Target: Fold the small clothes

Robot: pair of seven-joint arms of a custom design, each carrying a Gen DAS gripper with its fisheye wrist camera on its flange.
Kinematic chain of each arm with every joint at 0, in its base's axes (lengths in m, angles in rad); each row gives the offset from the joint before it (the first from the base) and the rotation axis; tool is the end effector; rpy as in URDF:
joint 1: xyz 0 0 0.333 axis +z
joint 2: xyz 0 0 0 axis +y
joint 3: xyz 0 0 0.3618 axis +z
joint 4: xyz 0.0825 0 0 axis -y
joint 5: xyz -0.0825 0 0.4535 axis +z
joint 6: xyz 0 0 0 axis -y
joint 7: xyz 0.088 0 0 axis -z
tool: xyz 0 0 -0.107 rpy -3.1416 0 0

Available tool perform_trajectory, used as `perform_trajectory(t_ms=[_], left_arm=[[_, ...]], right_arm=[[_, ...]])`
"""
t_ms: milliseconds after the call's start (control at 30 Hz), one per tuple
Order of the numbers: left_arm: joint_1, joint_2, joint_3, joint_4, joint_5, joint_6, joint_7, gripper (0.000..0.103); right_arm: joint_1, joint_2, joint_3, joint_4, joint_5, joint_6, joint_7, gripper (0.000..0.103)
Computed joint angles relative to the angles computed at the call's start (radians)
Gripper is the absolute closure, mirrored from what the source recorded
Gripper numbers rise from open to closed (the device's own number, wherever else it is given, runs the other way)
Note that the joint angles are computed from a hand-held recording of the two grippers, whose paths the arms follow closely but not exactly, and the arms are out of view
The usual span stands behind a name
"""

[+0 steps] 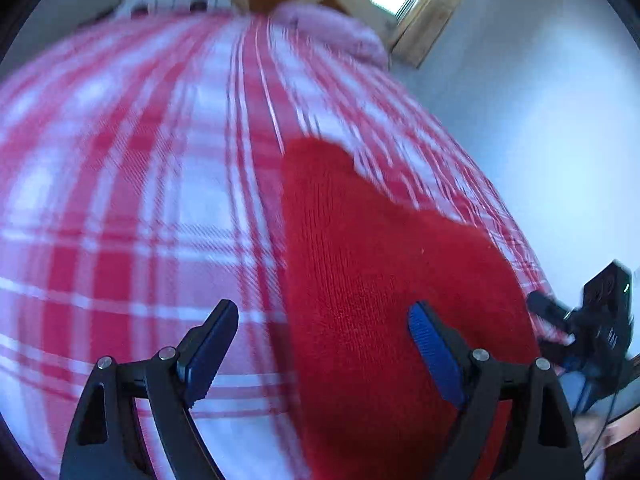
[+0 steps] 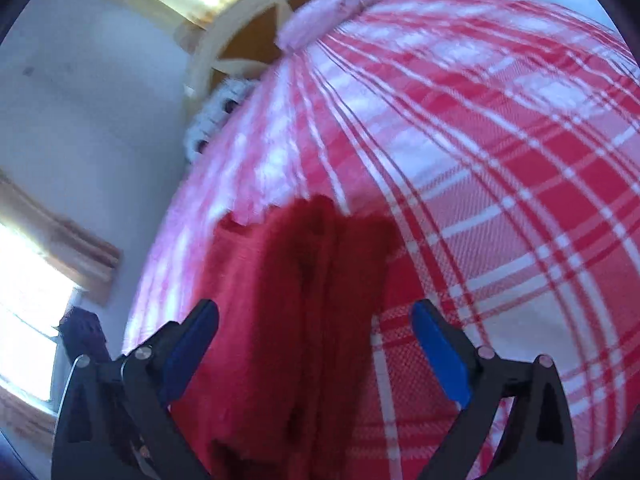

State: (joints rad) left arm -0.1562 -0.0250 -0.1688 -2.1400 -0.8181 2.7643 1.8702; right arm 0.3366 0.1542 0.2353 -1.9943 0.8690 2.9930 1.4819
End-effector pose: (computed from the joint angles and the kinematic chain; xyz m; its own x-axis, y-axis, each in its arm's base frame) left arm 0.6086 -0.1731 0.4889 -0.1108 -0.8653 0.4889 -0.8311 -0.1891 -0.5231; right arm 0.6100 0.3197 0.4737 0.0585 -0.7796 -0.6235 -0.8102 0.3279 -0.4859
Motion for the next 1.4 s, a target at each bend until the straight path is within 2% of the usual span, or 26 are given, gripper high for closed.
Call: perform_trajectory(t_ms=[67,100,133,167,200,267,300,333,367,400,433,467,500,533,600,633,767,800,900,967,1067,1200,1400], left_arm=[[-0.003,0.009,0.002,0.008,-0.148,-0.045,0.072,0.015],[-0.005,0.012,-0.002,0.008,-0.186,-0.039,0.095,0.015],[-0.005,0.017,-0.005,0.015,-0.177,-0.052,0.092,0.015],[-0.005,0.024,-0.007,0.024,-0.171,-0.073,0.096,0.015],[-0.006,0.033,-0.012,0.037,-0.139,-0.094,0.089,0.015],[-0.013,0.042,-0.023,0.045,0.002,-0.070,0.017,0.015],[-0.016,0.050,-0.027,0.055,0.056,-0.068,-0.015,0.015],[-0.015,0.057,-0.028,0.064,0.085,-0.074,-0.047,0.015],[-0.013,0.063,-0.028,0.072,0.102,-0.081,-0.068,0.015],[-0.011,0.065,-0.028,0.076,0.130,-0.085,-0.095,0.015],[-0.012,0.065,-0.030,0.075,0.170,-0.081,-0.125,0.017],[-0.012,0.065,-0.031,0.075,0.205,-0.073,-0.146,0.020],[-0.013,0.062,-0.034,0.071,0.219,-0.057,-0.153,0.029],[-0.015,0.050,-0.038,0.058,0.208,-0.034,-0.148,0.045],[-0.017,0.022,-0.042,0.038,0.103,-0.009,-0.077,0.059],[-0.022,0.006,-0.042,0.024,0.129,0.016,-0.096,0.064],[-0.044,-0.074,-0.036,-0.053,0.240,0.115,-0.157,0.066],[-0.038,-0.108,-0.042,-0.086,0.315,0.148,-0.212,0.066],[-0.025,-0.180,-0.030,-0.155,0.430,0.206,-0.289,0.066],[0.003,-0.221,-0.037,-0.184,0.517,0.223,-0.353,0.066],[0.095,-0.265,-0.073,-0.215,0.681,0.224,-0.476,0.066],[0.212,-0.302,-0.114,-0.234,0.860,0.209,-0.614,0.066],[0.296,-0.285,-0.081,-0.227,1.027,0.201,-0.712,0.065]], right_arm=[[-0.011,0.032,0.030,0.019,0.045,-0.002,-0.027,0.000],[0.023,0.038,0.007,0.016,0.001,0.029,-0.009,0.000],[0.025,0.042,0.018,0.016,-0.023,0.047,-0.022,0.000],[0.013,0.050,0.037,0.031,-0.015,0.021,-0.054,0.000],[0.028,0.055,0.020,0.039,-0.076,-0.002,-0.018,0.000],[0.101,0.062,-0.071,0.047,-0.323,-0.035,0.157,0.000],[0.103,0.068,-0.079,0.055,-0.368,-0.048,0.188,0.000],[0.088,0.077,-0.065,0.062,-0.368,-0.050,0.193,0.000],[0.069,0.085,-0.048,0.067,-0.362,-0.048,0.188,0.004],[0.064,0.090,-0.045,0.069,-0.379,-0.042,0.193,0.014],[0.045,0.092,-0.025,0.067,-0.382,-0.032,0.176,0.019],[-0.001,0.093,0.030,0.066,-0.316,-0.024,0.093,0.031],[-0.059,0.099,0.099,0.073,-0.210,-0.029,-0.016,0.040],[-0.087,0.098,0.133,0.073,-0.143,-0.034,-0.080,0.043],[-0.111,0.093,0.163,0.076,-0.026,-0.045,-0.171,0.051],[-0.107,0.084,0.164,0.073,0.007,-0.042,-0.190,0.053],[-0.043,0.045,0.133,0.055,0.028,-0.003,-0.223,0.059],[-0.031,0.037,0.132,0.055,0.048,0.007,-0.244,0.059],[-0.030,0.027,0.175,0.075,0.232,0.030,-0.410,0.060],[-0.021,0.033,0.192,0.104,0.337,0.039,-0.515,0.060],[0.009,0.069,0.198,0.169,0.430,0.036,-0.633,0.060],[0.071,0.150,0.166,0.276,0.423,-0.004,-0.645,0.060],[0.144,0.321,0.149,0.478,0.234,-0.022,-0.535,0.060]])
